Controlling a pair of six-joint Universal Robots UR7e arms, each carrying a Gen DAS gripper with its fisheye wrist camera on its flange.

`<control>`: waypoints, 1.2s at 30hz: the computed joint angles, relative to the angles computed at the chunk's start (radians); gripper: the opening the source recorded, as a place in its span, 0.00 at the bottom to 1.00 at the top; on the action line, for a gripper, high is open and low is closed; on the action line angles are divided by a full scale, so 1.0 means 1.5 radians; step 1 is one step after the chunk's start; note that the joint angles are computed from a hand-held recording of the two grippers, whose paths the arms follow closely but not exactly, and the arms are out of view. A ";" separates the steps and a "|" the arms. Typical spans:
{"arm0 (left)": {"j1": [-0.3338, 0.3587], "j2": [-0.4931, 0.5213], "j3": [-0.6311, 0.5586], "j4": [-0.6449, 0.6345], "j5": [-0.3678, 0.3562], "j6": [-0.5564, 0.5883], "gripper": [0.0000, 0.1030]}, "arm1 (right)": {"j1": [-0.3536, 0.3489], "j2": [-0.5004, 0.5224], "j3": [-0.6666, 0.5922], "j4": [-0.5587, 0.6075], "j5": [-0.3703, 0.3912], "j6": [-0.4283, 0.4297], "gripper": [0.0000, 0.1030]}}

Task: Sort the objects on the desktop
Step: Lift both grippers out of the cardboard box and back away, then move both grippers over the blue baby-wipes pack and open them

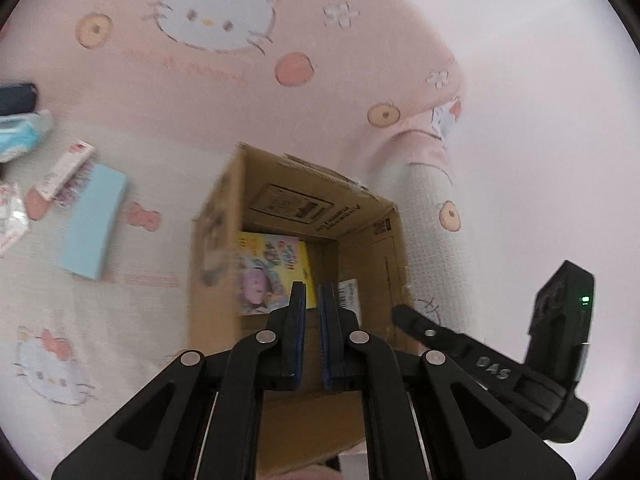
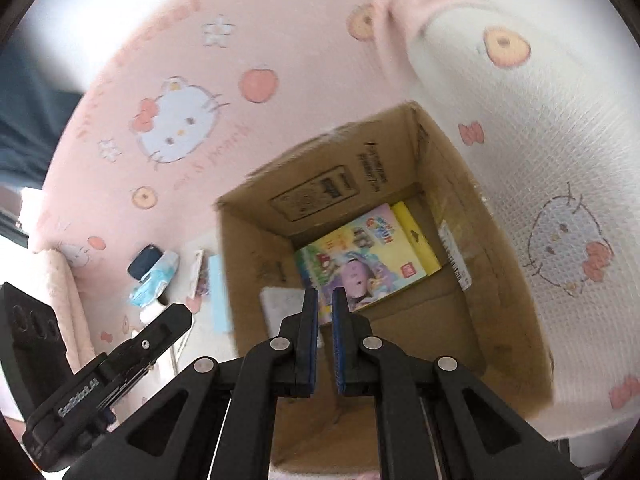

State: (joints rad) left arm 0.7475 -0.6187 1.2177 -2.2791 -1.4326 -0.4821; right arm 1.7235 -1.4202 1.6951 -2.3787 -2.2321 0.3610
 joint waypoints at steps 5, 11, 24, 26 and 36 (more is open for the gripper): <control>0.022 -0.082 0.071 -0.019 0.015 0.012 0.07 | 0.067 0.023 0.007 0.005 -0.026 0.036 0.05; 0.054 -0.161 0.144 -0.022 0.013 0.008 0.07 | 0.133 0.083 0.008 0.014 -0.042 0.082 0.05; 0.138 -0.288 0.271 -0.062 0.026 0.031 0.07 | 0.181 0.220 -0.002 -0.019 -0.017 0.112 0.05; 0.152 -0.302 0.286 -0.072 0.029 0.033 0.07 | 0.179 0.233 0.000 -0.031 -0.009 0.107 0.05; 0.216 -0.338 0.342 -0.119 0.060 0.055 0.07 | 0.157 0.318 -0.005 -0.080 0.043 0.079 0.05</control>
